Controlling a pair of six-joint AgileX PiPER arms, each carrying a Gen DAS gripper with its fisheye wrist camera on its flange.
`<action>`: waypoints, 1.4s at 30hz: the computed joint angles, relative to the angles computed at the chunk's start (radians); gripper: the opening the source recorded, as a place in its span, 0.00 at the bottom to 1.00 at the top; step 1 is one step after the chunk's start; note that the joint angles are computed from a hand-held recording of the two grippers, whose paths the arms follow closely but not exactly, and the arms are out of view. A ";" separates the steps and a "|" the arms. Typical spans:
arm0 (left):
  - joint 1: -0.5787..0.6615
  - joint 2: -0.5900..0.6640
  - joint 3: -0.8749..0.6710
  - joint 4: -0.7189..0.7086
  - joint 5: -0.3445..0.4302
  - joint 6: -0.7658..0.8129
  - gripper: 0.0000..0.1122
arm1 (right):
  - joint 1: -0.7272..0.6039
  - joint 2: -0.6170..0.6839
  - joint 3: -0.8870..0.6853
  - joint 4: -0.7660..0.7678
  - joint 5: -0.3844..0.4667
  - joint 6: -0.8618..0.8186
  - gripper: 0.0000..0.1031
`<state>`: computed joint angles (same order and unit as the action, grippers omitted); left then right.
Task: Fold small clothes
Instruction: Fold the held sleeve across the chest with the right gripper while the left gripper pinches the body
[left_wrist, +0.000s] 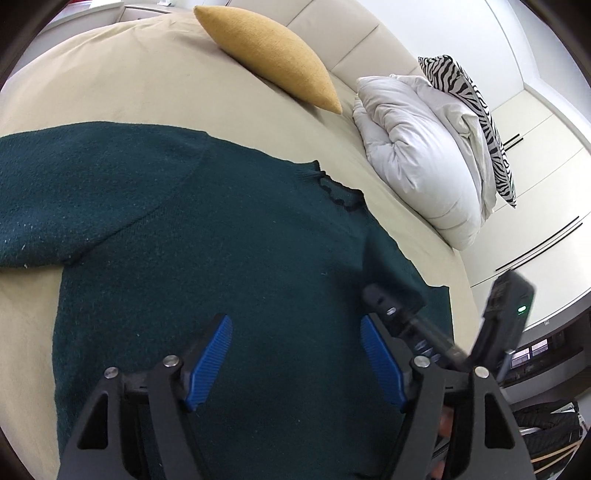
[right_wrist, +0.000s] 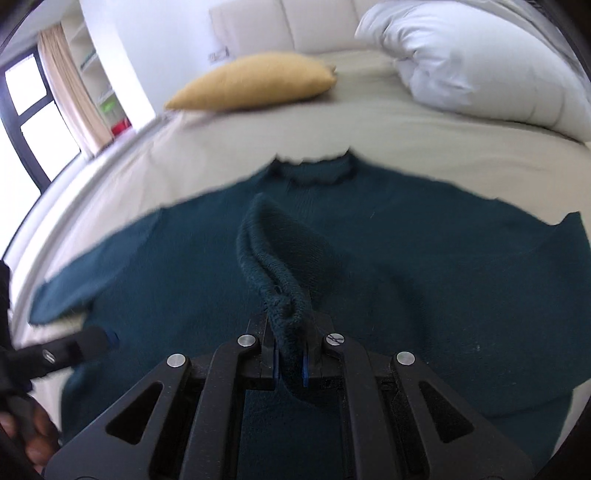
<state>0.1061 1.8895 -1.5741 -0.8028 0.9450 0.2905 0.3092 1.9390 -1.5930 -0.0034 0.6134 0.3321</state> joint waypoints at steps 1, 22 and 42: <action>0.001 0.010 -0.010 -0.001 0.004 -0.004 0.66 | 0.003 0.012 0.013 0.015 0.004 0.001 0.10; -0.218 0.385 -0.610 0.222 0.188 -0.295 0.52 | -0.555 -0.813 0.785 0.799 0.021 -0.711 0.67; -0.228 0.329 -0.541 0.303 0.111 -0.260 0.08 | -0.728 -0.301 0.361 0.561 0.073 -0.642 0.46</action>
